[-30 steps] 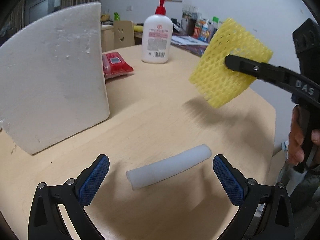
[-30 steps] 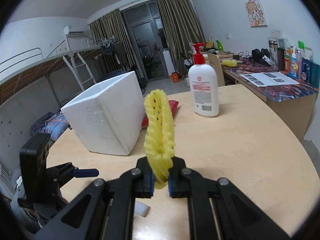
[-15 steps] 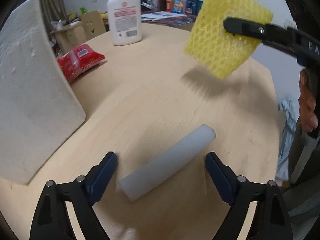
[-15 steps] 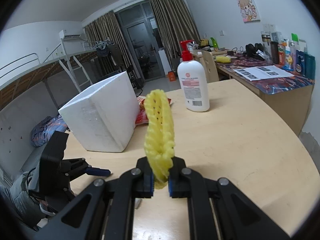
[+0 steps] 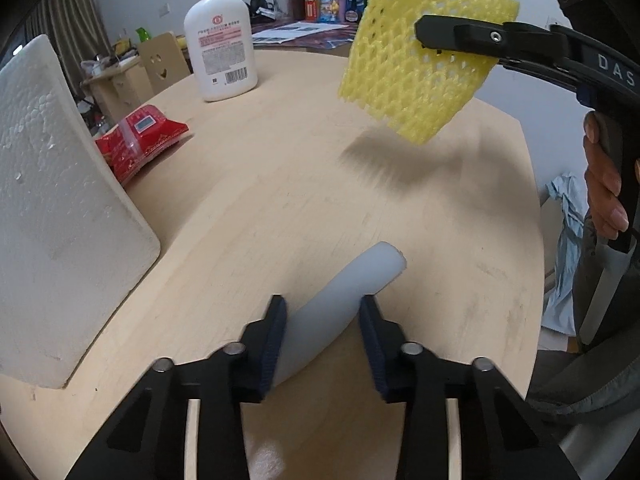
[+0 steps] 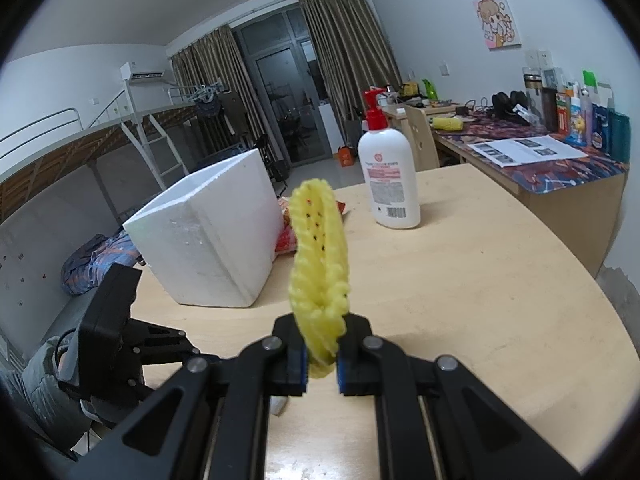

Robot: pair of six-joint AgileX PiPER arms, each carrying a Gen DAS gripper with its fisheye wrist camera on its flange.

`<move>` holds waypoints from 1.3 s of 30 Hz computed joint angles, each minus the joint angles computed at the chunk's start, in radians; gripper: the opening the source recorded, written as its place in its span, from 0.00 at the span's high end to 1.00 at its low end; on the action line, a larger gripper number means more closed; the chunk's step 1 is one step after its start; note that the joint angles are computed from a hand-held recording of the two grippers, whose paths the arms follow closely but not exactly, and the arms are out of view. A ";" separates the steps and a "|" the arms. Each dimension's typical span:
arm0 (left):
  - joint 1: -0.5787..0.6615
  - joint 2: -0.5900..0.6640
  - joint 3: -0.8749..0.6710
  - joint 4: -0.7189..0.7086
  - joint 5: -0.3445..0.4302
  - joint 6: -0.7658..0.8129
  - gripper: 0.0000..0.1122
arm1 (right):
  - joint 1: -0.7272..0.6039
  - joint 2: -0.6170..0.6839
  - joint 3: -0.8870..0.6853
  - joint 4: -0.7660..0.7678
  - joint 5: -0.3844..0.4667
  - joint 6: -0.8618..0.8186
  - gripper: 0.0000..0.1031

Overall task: Organize soft objects
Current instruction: 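Grasp the white foam stick with the left gripper while the right gripper holds the net sleeve, then carry the foam stick and yellow net sleeve toward the white foam box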

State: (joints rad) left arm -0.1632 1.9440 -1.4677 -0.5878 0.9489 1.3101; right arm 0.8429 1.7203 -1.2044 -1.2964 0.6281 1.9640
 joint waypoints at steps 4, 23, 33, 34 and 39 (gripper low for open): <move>-0.012 -0.020 0.018 0.004 -0.033 0.004 0.86 | 0.003 0.005 -0.005 0.000 0.007 -0.001 0.88; 0.034 -0.098 0.048 -0.068 -0.045 -0.034 0.97 | 0.010 0.004 -0.009 -0.025 0.007 0.008 0.88; 0.093 -0.197 0.103 -0.250 -0.099 0.004 0.97 | 0.031 0.003 -0.032 -0.037 0.029 -0.008 0.88; 0.100 -0.208 0.106 -0.271 -0.094 0.010 0.97 | 0.033 0.002 -0.032 -0.042 0.031 -0.008 0.88; 0.141 -0.270 0.153 -0.411 -0.117 0.093 0.97 | 0.056 0.001 -0.049 -0.073 0.057 0.000 0.88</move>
State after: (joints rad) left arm -0.0227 1.6745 -1.3147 -0.9984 0.8320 1.4028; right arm 0.8993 1.7214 -1.2534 -1.3693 0.6851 1.9636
